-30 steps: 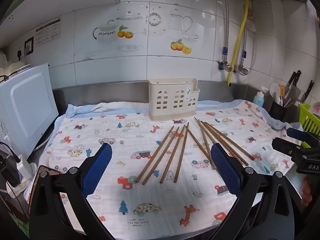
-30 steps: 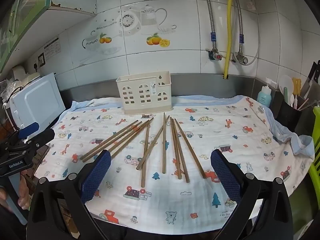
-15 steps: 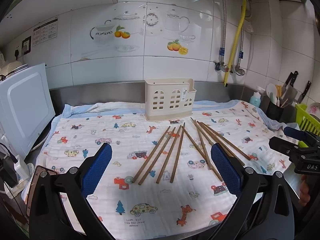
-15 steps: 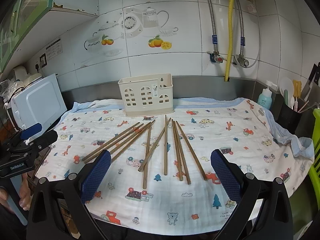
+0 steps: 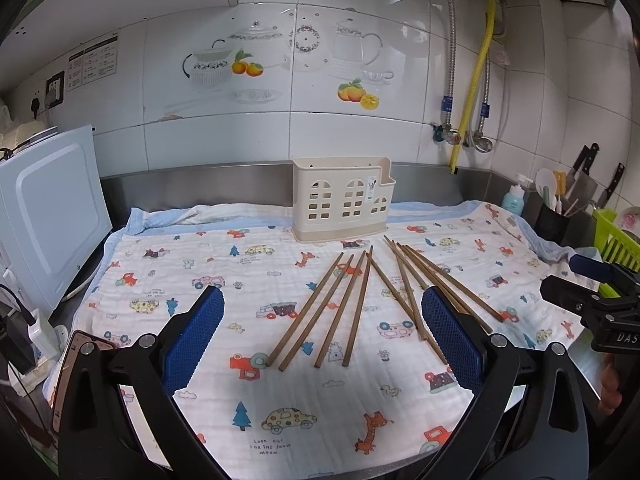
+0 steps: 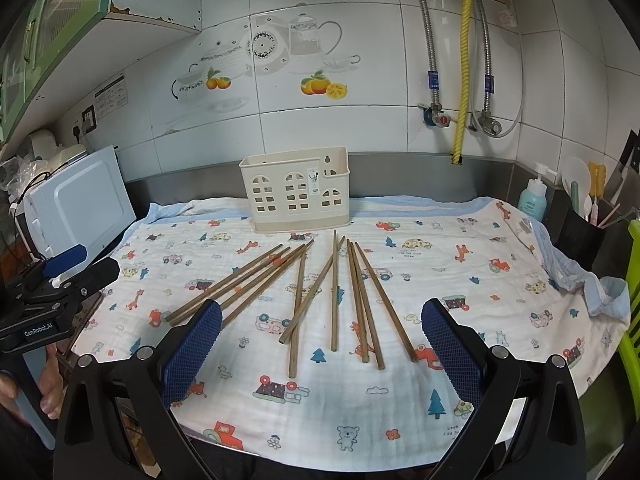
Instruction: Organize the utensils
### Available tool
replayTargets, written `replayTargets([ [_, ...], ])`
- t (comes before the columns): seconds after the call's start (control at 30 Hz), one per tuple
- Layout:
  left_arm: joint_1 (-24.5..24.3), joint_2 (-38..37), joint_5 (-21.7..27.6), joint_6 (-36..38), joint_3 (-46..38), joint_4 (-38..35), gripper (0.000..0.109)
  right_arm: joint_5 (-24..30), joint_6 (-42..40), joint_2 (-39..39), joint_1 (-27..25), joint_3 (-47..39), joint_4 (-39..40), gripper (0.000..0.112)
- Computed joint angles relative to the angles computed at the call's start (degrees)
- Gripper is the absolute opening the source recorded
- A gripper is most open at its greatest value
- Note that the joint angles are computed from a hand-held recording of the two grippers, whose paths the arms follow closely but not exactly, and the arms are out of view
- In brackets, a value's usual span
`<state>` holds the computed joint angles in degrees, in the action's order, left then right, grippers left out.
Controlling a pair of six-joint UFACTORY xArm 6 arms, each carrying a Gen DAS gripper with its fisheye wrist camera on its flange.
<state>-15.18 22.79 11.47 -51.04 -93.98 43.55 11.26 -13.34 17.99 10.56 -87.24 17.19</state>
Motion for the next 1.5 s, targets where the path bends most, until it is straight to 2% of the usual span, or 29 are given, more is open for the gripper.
replayTargets([
  [0.3,0.0,0.2,0.4,-0.1,-0.4,0.1,0.098,-0.1,-0.6,0.0,0.1,0.1,0.6,0.097],
  [0.53,-0.3,0.7,0.0,3.8,-0.6,-3.3,0.098,-0.1,-0.8,0.3,0.2,-0.3,0.9,0.097],
  [1.0,-0.4,0.9,0.4,3.1,-1.1,-3.2,0.098,-0.3,-1.2,0.4,0.2,-0.4,1.4,0.097],
  [1.5,-0.6,1.9,0.9,5.6,-2.2,-5.9,0.098,-0.7,-1.6,0.5,0.2,-0.1,1.9,0.097],
])
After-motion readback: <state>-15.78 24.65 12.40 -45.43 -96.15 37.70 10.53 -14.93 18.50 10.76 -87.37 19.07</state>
